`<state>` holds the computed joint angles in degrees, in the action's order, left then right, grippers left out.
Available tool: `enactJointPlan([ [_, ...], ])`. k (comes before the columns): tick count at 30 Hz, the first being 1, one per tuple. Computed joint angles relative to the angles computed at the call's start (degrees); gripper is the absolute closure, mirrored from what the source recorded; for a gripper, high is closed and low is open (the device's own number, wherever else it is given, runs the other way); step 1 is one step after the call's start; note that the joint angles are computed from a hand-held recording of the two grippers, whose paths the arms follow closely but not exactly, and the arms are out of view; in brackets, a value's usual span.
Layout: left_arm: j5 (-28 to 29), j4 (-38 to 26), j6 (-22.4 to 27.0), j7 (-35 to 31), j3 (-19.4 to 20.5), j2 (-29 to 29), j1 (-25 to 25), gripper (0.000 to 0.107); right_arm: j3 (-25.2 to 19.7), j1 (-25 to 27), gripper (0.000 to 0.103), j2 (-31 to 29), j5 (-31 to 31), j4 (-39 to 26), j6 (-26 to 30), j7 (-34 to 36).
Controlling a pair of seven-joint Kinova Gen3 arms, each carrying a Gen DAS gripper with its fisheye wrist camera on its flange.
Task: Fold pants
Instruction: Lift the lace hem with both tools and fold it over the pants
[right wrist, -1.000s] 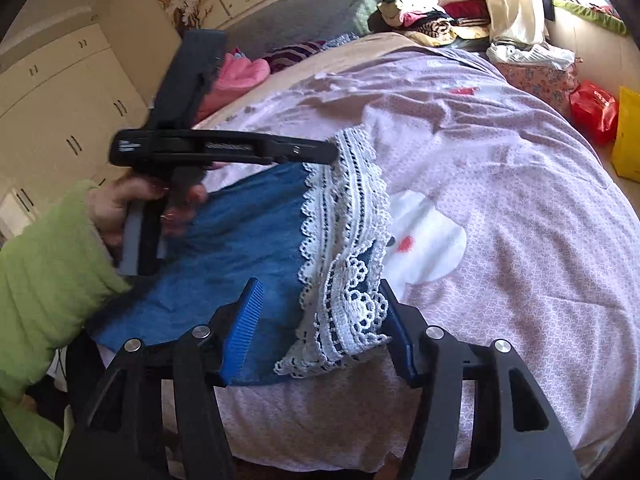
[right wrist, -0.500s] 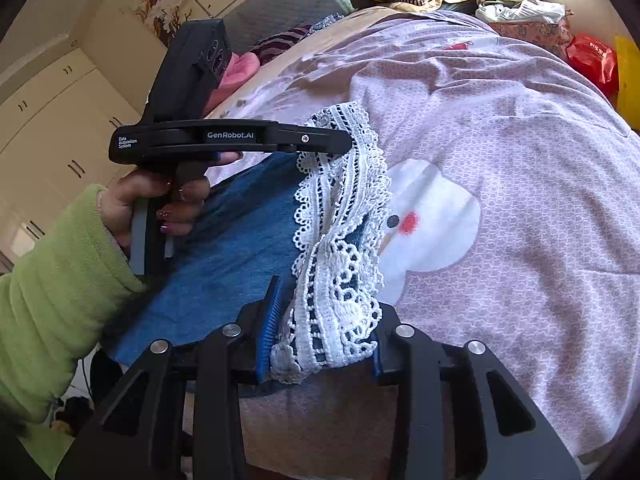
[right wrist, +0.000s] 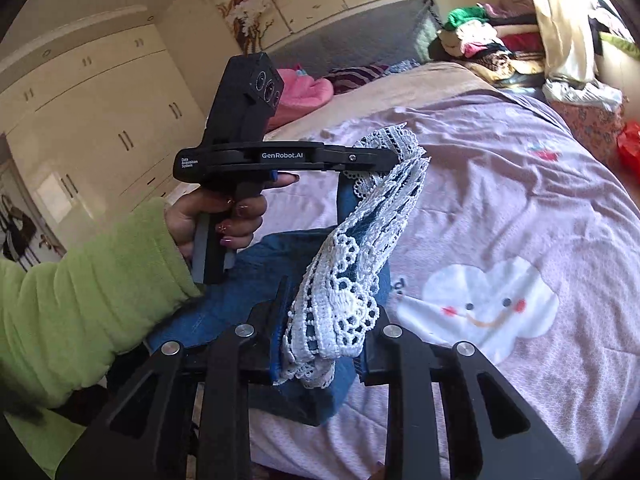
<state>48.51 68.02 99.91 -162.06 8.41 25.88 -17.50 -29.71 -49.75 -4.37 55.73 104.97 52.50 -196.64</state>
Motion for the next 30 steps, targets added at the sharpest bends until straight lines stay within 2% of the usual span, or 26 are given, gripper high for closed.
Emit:
enactJointPlan([
  [5,-0.04,0.14,3.15,-3.21,-2.44,0.19,-6.86,0.092,1.97,-2.68,0.078,6.48,-1.38,-6.68,-1.84,9.76],
  [11,-5.05,3.32,-1.43,-2.74,-4.99,1.01,-8.62,0.091,5.97,-5.3,0.078,15.46,-7.48,-12.89,-3.56,18.22],
  [15,-3.79,4.06,-1.34,-1.57,-5.19,-0.07,-11.44,0.078,8.02,-8.16,0.078,19.12,-9.32,-16.74,-1.15,22.86],
  [19,-2.99,1.7,0.66,1.27,-5.92,0.47,-13.99,0.055,9.96,-10.94,0.076,21.7,-10.29,-20.59,0.83,28.46],
  [23,-1.69,-1.48,6.03,6.06,-5.56,3.13,-17.43,0.039,11.65,-12.46,0.072,24.37,-12.59,-23.5,0.0,33.44],
  [25,-2.62,-1.04,6.82,6.68,-5.66,3.31,-18.08,0.037,12.41,-12.9,0.068,25.26,-13.8,-24.07,-1.66,35.49],
  [27,-4.08,1.85,5.06,4.99,-6.07,2.0,-18.03,0.037,13.32,-13.52,0.055,25.64,-14.67,-24.33,-2.96,37.18],
  [30,-5.39,4.27,2.71,4.43,-6.9,1.44,-17.53,0.037,15.33,-14.13,0.052,23.13,-15.87,-21.59,-7.19,36.03],
])
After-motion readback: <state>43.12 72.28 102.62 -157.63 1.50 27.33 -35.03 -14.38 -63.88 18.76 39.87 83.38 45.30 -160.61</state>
